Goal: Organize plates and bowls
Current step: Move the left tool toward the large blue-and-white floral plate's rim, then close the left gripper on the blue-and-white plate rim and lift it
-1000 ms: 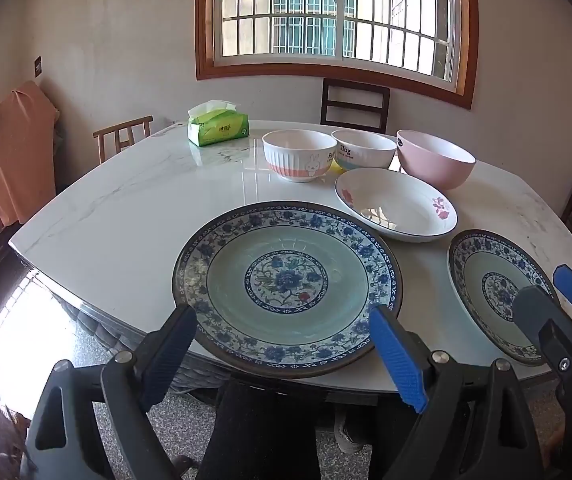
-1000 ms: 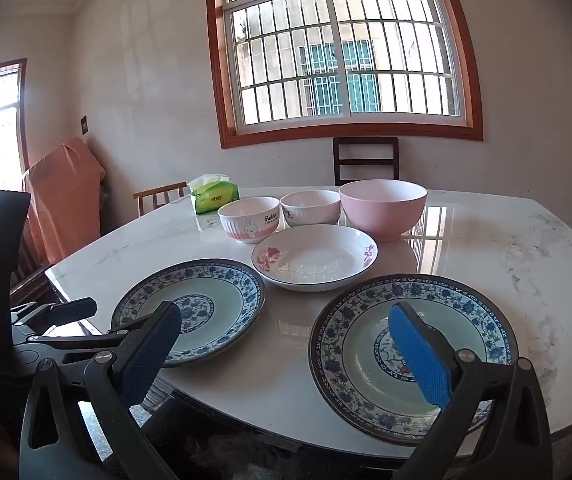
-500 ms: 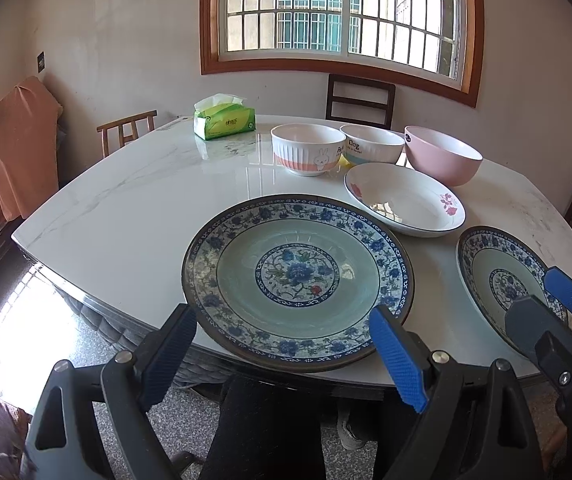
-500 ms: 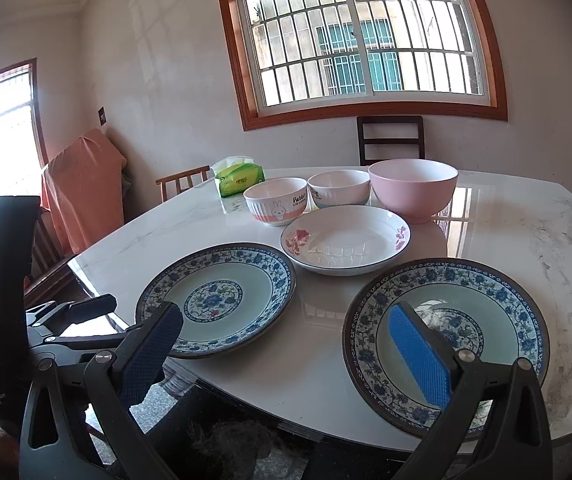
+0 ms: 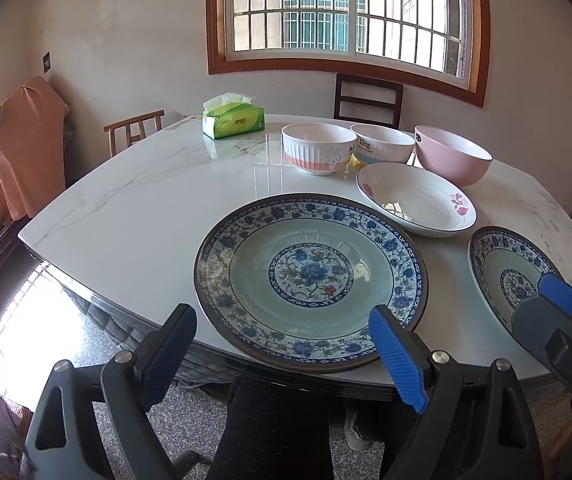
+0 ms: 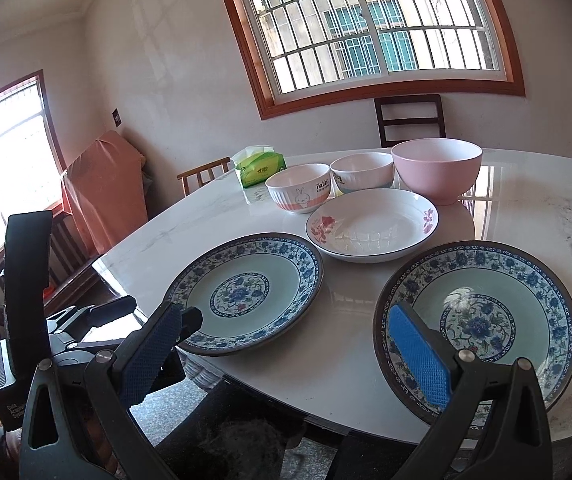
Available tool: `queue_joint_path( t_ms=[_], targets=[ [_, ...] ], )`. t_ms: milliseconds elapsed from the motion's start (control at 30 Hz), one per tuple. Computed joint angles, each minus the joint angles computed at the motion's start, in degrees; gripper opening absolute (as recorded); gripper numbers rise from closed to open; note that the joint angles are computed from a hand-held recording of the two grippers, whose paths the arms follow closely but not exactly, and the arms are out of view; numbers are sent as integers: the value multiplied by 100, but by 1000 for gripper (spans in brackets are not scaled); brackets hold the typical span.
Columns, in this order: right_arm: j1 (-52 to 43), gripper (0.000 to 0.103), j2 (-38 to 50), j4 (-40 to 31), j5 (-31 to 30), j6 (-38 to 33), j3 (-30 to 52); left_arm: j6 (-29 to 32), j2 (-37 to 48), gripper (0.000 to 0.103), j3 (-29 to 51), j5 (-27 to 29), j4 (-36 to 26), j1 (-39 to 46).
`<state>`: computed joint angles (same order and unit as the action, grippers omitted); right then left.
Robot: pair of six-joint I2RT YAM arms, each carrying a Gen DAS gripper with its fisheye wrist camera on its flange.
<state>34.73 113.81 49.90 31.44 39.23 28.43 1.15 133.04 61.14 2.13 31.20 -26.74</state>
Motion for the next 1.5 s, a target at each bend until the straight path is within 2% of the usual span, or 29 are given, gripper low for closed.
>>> queue_joint_path(
  t_ms=[233,533,833,1167,1300,1500],
  targets=[
    [-166,103,58,63,-414,50,35,-13,58,90,134,-74,-94,32],
    [-570,103,196,-155,-1235,108,344,-34,256,90,646,-107,-611,142],
    [-969,102,452,-667,-1891,127,907,-115,596,90,1724,446,-2012,507],
    [-1437,102,885,-1358,-2478,176,1641,-225,1161,90,2966,936,-3259,780],
    [-1546,96,1066,-1706,-2704,103,2015,-316,1416,90,3432,1062,-3675,846],
    [-1718,87,1350,-2093,-3034,170,2463,-352,1623,90,3808,1140,-3947,910]
  ],
)
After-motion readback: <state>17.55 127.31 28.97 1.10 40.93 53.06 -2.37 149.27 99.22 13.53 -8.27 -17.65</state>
